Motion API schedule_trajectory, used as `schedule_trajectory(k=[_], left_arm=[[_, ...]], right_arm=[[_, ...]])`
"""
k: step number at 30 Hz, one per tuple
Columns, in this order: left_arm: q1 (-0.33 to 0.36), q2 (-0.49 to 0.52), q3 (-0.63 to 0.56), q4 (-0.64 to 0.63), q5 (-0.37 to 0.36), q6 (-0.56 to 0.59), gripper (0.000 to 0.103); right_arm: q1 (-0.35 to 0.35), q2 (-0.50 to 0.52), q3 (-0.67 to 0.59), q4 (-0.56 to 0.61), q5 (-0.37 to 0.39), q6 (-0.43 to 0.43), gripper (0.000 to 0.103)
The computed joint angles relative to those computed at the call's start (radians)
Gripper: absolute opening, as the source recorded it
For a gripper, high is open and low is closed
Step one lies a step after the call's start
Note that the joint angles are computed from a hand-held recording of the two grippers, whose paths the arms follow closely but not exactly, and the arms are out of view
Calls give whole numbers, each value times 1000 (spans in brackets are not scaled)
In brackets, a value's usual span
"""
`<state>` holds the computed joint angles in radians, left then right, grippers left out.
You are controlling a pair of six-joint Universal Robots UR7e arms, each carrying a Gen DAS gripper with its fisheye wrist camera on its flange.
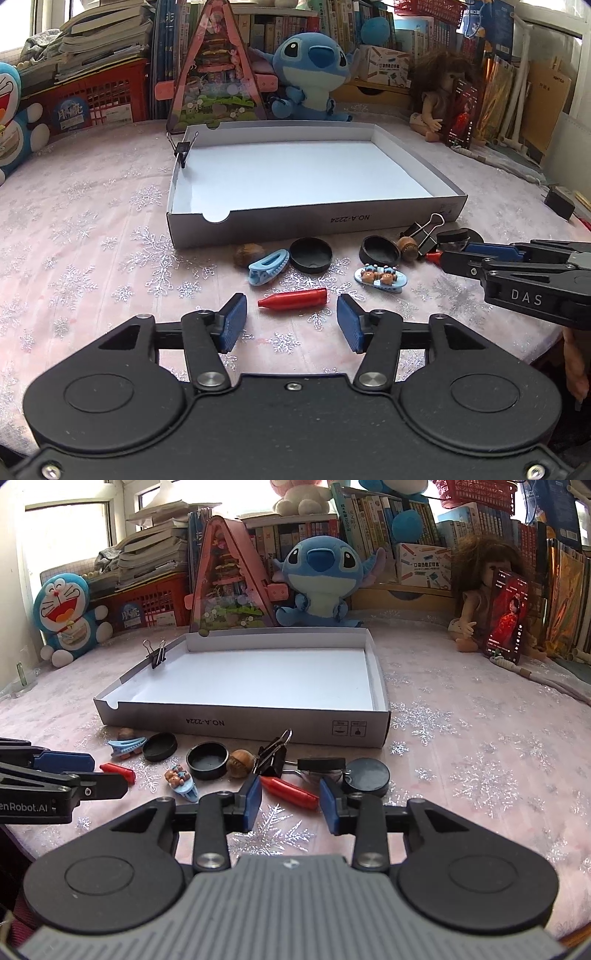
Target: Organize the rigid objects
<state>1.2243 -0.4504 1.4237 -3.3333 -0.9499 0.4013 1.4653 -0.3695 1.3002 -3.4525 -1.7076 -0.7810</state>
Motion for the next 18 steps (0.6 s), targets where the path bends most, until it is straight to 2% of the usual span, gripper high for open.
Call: schedule_trajectory(k=[5, 6, 9, 13, 18], left_arm=[[-2, 8, -6, -12, 6, 3, 52], [-2, 9, -7, -14, 7, 1, 52], [1, 9, -11, -16, 12, -3, 52], [3, 11, -16, -13, 12, -5, 52], [4, 16, -22, -11, 8, 1, 54]], right_arm=[[3, 15, -36, 31, -13, -32, 54], [4, 15, -39, 47, -16, -46, 43], [4, 11, -33, 58, -9, -117, 21], [-2, -5, -16, 62, -3, -167, 19], [-8, -7, -30, 45, -35, -163, 20]])
